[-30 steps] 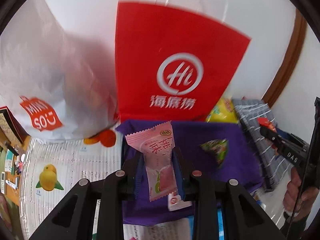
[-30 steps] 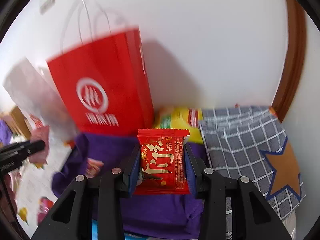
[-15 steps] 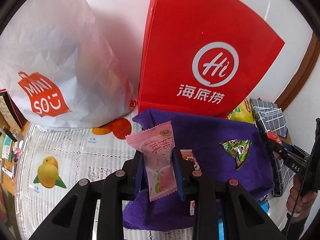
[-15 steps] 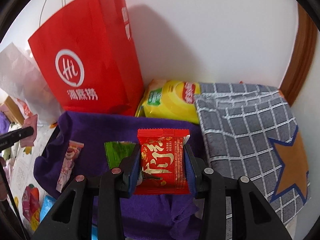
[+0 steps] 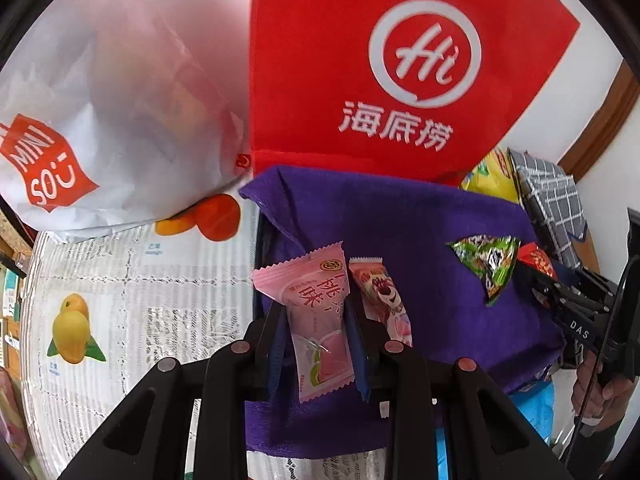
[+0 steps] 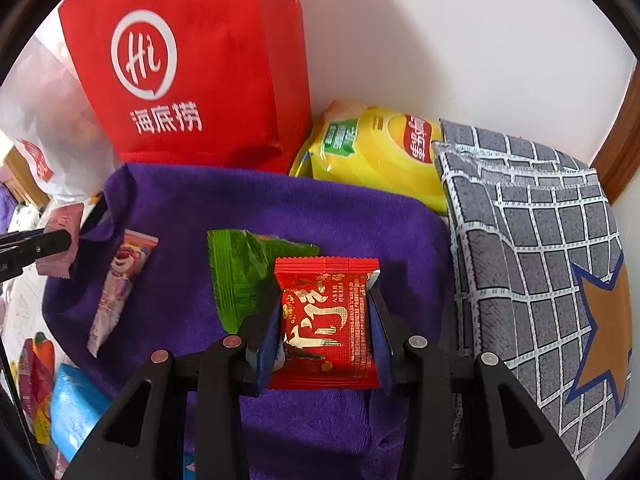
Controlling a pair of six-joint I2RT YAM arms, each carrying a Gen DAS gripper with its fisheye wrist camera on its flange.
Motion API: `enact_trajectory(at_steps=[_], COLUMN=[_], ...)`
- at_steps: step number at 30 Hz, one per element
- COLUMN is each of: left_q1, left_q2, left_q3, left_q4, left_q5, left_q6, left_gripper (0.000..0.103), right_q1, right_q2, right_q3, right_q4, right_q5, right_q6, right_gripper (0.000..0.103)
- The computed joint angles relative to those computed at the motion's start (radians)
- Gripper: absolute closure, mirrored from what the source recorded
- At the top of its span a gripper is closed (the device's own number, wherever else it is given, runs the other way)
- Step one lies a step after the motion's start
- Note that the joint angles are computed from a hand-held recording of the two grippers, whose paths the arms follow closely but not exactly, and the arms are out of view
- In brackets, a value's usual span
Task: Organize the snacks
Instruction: 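Carry the pink candy and red candy onto the purple towel, then open both tools to release the candies beside the other snacks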
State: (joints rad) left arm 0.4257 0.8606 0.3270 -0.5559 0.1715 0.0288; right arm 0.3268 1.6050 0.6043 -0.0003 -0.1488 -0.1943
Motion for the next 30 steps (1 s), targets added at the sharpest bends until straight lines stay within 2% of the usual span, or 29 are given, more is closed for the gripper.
enact_trajectory(at_steps=[6, 15, 30], left_q1=[-0.032, -0.058, -0.153], left_q2=[0.071, 0.073, 0.148], left_q3=[-0.008, -0.014, -0.016], left_q4=[0.039, 0.041, 0.109], left_q5=[-0.011, -0.022, -0.06], left_q6=[-0.024, -0.034, -0.093], left_gripper=[0.076, 0.076, 0.076], right_q1=[0.006, 0.028, 0.051], right_q2=[0.029, 0.042, 0.056], right_q3=[0.005, 0.008, 0.011], right_q4=[0.006, 0.011, 0.018], right_q5=[-0.006, 0.008, 0.02], right_q6=[0.012, 0.021, 0.016], right_gripper=[0.062, 0.062, 0.062])
